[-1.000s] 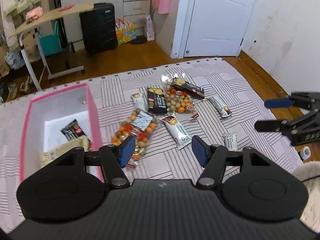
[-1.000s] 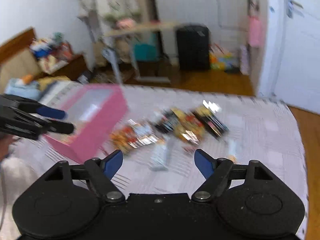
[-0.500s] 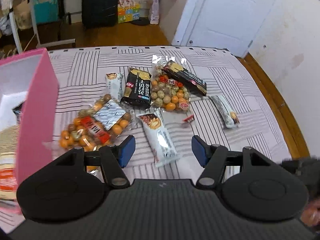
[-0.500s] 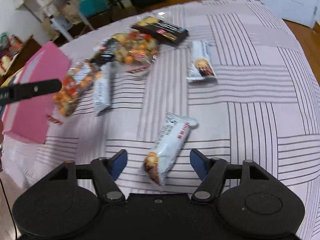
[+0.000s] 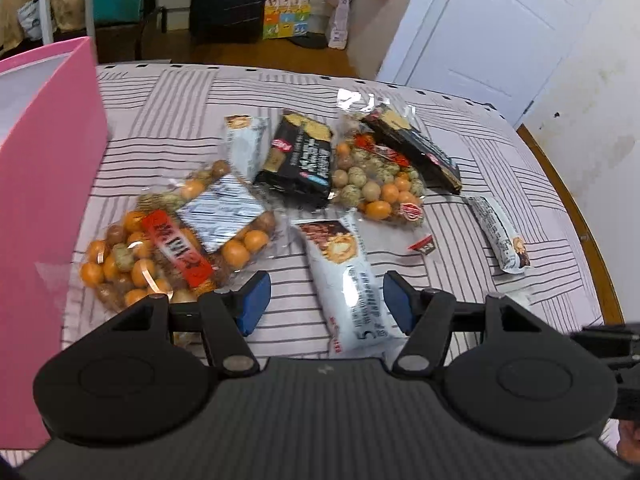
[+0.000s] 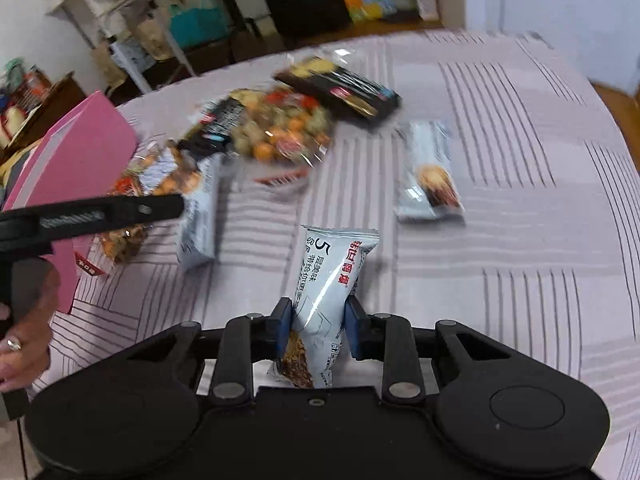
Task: Organize snacks
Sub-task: 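Close the right tool on the white wafer bar and lift it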
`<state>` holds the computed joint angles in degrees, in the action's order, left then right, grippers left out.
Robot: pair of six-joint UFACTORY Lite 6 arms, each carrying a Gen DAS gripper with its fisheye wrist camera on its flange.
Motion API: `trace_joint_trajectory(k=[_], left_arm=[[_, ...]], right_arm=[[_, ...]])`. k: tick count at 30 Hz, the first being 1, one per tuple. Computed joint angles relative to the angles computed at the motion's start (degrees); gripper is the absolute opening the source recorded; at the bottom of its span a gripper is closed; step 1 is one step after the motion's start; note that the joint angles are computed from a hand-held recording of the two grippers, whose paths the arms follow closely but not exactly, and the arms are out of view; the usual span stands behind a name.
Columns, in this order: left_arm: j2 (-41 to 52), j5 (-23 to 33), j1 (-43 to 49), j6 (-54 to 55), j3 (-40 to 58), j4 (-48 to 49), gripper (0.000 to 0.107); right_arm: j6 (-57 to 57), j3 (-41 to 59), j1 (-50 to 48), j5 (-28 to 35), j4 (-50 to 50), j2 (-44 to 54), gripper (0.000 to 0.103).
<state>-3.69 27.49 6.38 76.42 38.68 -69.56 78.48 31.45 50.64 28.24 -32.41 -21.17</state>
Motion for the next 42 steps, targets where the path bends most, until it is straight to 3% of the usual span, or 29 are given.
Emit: trace_joint_trajectory(k=[5,10,15,25,32,37,42], left_arm=[[2.5,-4.0,-4.1,5.0,-1.1,-8.5,0.06],[4.7,-7.6,-7.3,17.8,-2.9,-22.9,0.056],[4.6,-10.7,-9.6,28.1,-4.3,-32.7,0.029],[-0.4,-4.1,-5.5,9.1,-4.3,-12.1,0.025],[-7.3,-2.8,-5.0,1.4,-7.1,-3.0,0.025],[-10.7,4.8,-2.1,-9.9,-6.8,10.3,0.025],[-20.8,5.9,-0.9,-15.3,-12.2,17.3,0.025]], right_arm=[[4.5,1.6,-0.6,-4.2,-8.6,6.0,0.032],[10.4,0.0,-0.6,-6.3,-14.2,6.3,0.032],[11.0,-0.8,-1.8,-7.9,-13.9,6.2,0.032],[11.0,-0.5,1.2,-6.2,-14.6,4.5,0.032],[10.6,-0.8,2.7,-5.0,-13.2,2.9,0.032],[3.5,-1.0,2.5,-5.0,-4.0,0.9,0.032],[-0.8,-2.0,3.2,-3.7,2.4,-1.1,0.031]])
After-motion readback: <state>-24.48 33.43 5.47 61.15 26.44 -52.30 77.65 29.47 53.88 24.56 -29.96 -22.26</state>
